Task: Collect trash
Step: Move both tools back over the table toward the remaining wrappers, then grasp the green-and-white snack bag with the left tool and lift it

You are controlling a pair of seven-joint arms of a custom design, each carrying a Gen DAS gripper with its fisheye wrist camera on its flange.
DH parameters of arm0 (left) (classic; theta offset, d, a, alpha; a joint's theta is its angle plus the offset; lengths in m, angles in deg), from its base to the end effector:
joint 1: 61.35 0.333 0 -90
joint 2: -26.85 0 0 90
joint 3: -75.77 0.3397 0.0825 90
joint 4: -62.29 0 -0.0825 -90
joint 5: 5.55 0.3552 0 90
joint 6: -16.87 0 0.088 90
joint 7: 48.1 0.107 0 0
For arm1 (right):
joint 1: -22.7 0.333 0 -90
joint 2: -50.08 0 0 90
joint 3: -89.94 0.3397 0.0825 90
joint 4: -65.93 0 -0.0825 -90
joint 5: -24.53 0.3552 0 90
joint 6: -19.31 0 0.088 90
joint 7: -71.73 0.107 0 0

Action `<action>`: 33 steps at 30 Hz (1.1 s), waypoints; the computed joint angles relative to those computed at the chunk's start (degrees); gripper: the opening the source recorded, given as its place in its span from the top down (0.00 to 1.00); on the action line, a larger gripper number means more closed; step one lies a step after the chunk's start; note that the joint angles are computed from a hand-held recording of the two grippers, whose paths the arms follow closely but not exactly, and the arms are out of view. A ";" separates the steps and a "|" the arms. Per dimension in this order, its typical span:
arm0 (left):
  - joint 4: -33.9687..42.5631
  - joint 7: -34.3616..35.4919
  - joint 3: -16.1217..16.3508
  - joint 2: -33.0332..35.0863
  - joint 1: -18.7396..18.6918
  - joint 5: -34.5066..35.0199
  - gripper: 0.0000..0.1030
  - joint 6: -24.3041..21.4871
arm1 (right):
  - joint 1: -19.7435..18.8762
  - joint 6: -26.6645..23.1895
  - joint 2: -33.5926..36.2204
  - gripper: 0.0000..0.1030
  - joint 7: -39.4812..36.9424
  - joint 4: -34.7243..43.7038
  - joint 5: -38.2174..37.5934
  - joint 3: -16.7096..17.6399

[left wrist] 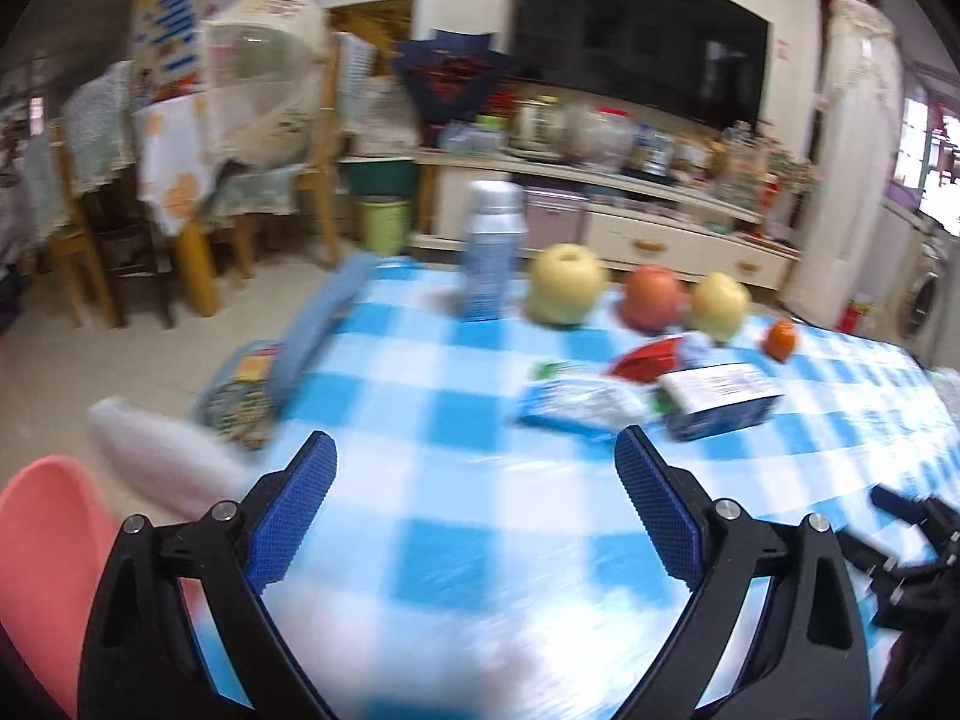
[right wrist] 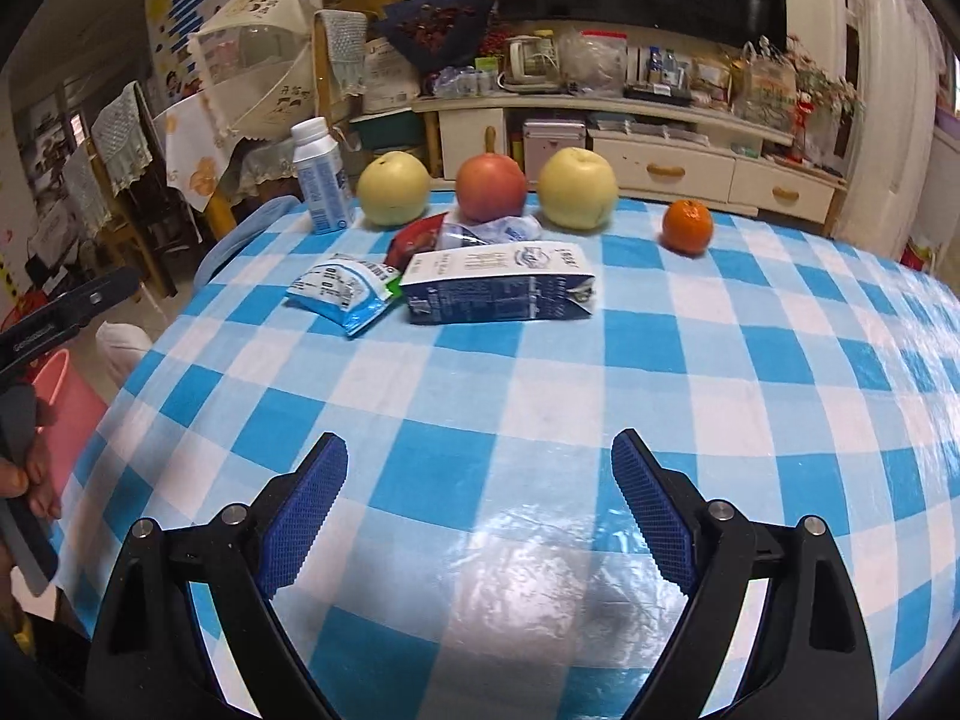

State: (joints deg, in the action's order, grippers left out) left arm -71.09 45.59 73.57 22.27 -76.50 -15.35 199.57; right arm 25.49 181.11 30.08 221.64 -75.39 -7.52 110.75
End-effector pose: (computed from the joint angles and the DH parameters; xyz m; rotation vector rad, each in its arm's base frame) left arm 0.5019 -0.1408 0.5269 -1.5403 1.8719 -1.0221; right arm 0.3916 0.2157 0.5215 -1.6195 1.8536 -0.6504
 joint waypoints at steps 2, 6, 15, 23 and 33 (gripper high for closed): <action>5.59 9.30 1.38 3.88 -5.53 -11.59 0.10 -2.01 | 0.84 0.29 -1.07 0.14 -1.48 -1.19 1.59 -1.58; 17.79 8.68 -3.12 12.18 -5.13 -15.52 0.21 -7.78 | 0.12 0.59 -3.48 0.14 -3.39 -3.16 4.24 -2.53; 46.98 -22.48 6.10 32.44 -15.00 10.69 0.43 -26.36 | -2.68 1.01 -6.95 0.13 -7.81 -6.57 11.91 -3.62; 64.24 -30.91 4.18 43.39 -13.21 17.69 0.53 -40.40 | -3.94 2.03 -7.90 0.13 -12.64 -7.69 16.32 -3.07; 54.19 -26.47 -6.66 38.10 -6.98 23.68 0.57 -37.39 | -5.18 1.69 -9.29 0.13 -14.16 -8.87 20.36 -2.95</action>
State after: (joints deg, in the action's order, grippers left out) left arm -16.90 19.12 66.91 60.36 -83.49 8.33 162.18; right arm 20.31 182.80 20.80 207.47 -84.26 12.83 107.80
